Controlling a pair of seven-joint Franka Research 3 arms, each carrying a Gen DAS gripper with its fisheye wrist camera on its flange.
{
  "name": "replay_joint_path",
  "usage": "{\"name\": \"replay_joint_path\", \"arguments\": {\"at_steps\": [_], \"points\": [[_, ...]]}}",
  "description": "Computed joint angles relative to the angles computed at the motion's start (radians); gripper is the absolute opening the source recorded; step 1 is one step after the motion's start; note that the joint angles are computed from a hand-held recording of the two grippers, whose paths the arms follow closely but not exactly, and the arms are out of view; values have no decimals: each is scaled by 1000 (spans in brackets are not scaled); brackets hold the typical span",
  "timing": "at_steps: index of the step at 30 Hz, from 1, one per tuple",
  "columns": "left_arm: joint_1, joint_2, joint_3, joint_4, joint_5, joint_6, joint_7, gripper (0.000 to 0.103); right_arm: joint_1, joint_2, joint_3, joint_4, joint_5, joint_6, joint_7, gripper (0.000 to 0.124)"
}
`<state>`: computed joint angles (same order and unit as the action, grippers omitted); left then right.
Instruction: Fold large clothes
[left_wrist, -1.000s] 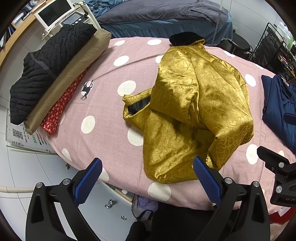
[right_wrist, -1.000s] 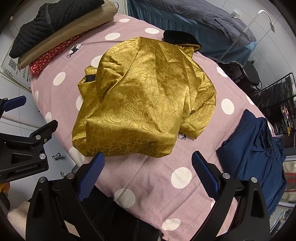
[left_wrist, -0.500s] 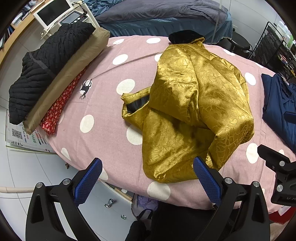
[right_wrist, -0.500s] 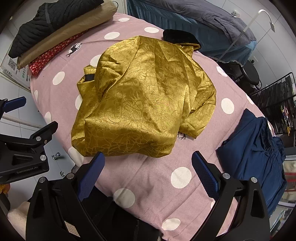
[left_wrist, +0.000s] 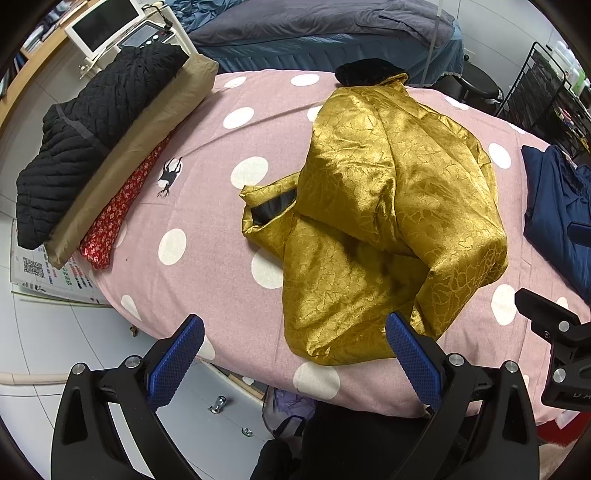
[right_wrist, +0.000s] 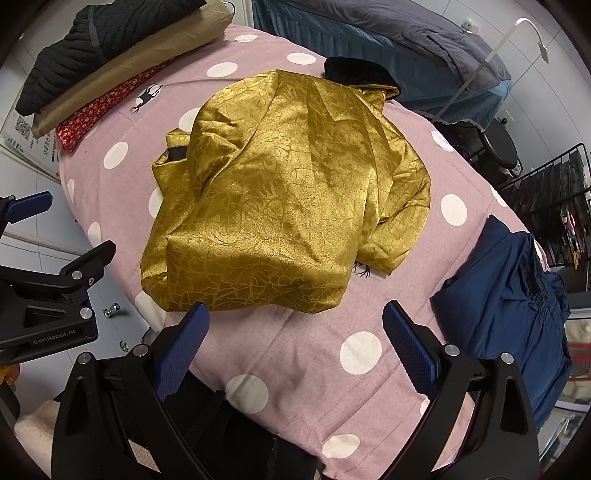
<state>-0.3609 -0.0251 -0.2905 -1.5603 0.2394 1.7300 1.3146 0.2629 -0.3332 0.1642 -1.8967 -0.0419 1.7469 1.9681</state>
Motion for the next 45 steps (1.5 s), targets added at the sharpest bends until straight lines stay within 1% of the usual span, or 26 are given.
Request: {"name": "replay_joint_path", "arguments": {"at_steps": [23,27,30,32,35,38,40,41,43,45], "points": [[-2,19,0,15,-3,-8,-5,97,-2,5,-3,2,-1,-11,-2,93],[2,25,5,18,-7,-1,-5,97,-10,-4,-10,-7,-3,24,3,94],[16,23,17,10,-24,29,-13,96,-29,11,-38,4,32,75,13,94],[32,19,28,0,-48,57,-21,97,-46,50,-53,37,53,107,30,94],[54,22,41,-2,-75,68,-43,97,-59,152,-76,113,96,175,46,94],[75,10,52,-26,-102,79,-75,97,-51,313,-89,268,128,162,61,93],[88,-4,58,-47,-110,80,-97,97,-36,424,-97,377,138,171,77,93],[93,-13,60,-59,-111,83,-108,96,-24,478,-101,433,120,165,87,93],[103,-32,63,-84,-111,79,-129,96,4,603,-115,572,77,116,122,93],[112,-57,68,-117,-115,83,-140,97,38,696,-141,670,15,72,168,93]]}}
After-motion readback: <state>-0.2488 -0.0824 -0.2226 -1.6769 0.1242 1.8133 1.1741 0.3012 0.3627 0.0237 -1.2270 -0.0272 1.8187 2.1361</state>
